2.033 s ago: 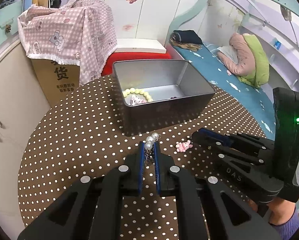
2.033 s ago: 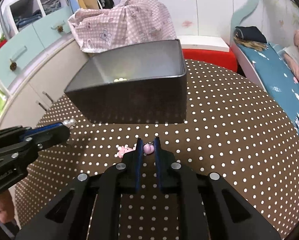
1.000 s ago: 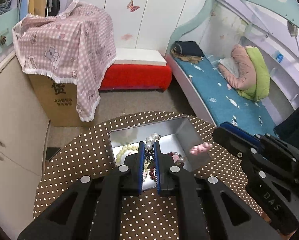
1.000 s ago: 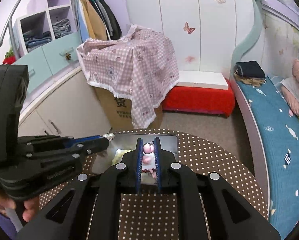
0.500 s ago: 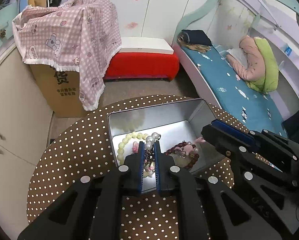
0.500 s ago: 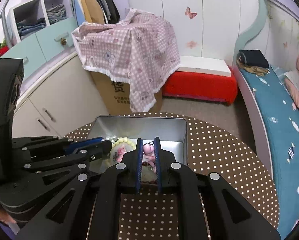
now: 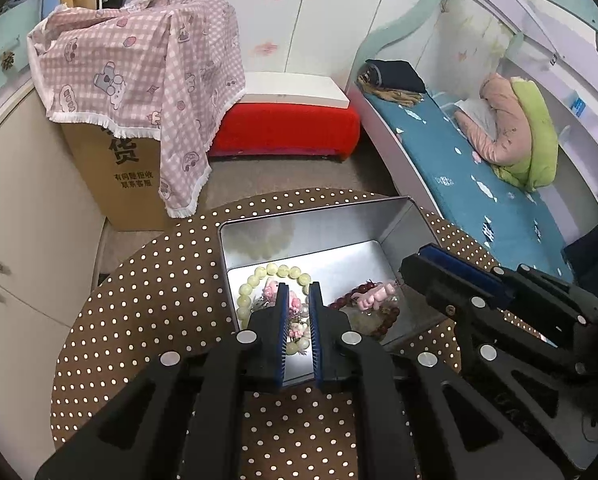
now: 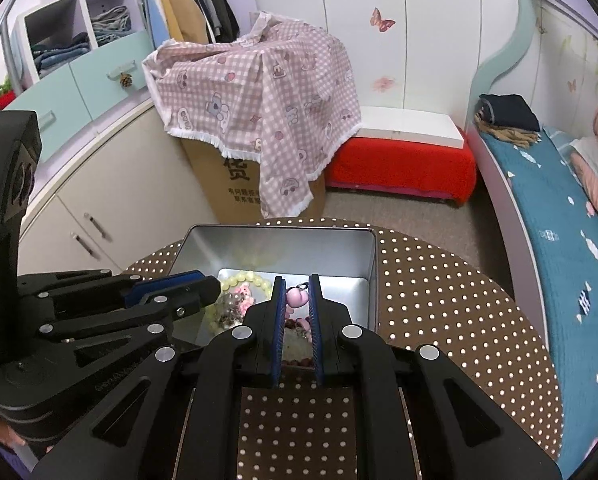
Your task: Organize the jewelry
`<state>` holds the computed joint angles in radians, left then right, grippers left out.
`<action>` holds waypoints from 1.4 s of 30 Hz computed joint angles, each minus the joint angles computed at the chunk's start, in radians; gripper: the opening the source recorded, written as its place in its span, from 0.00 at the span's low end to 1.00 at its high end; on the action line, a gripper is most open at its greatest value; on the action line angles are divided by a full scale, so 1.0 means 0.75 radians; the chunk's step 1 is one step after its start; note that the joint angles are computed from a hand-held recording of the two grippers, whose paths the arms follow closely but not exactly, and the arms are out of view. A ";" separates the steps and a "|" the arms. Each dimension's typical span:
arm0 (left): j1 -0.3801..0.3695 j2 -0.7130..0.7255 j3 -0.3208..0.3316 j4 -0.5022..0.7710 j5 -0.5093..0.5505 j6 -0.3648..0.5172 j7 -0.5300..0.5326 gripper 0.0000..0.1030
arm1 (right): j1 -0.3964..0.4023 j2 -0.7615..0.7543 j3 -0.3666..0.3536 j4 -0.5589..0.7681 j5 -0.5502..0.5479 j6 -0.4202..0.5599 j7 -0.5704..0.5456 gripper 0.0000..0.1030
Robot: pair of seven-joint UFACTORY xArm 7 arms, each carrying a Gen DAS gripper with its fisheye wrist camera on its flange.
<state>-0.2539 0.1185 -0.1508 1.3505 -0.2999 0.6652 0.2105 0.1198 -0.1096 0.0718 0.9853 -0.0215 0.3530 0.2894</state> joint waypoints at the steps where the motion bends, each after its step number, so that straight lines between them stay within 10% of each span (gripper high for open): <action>1: 0.000 -0.002 0.000 0.001 0.000 -0.001 -0.002 0.20 | 0.000 0.001 0.001 0.000 -0.001 0.002 0.002 0.12; 34: -0.003 -0.034 0.005 -0.023 0.007 -0.021 -0.016 0.30 | 0.010 0.011 -0.001 0.008 0.034 0.009 0.003 0.13; 39: 0.000 -0.063 0.005 -0.056 -0.024 -0.055 0.003 0.43 | -0.002 -0.023 0.001 -0.005 0.004 0.008 0.043 0.14; 42: -0.002 -0.113 0.010 -0.100 -0.021 -0.092 -0.002 0.44 | -0.032 -0.068 0.023 -0.025 -0.091 0.009 0.142 0.29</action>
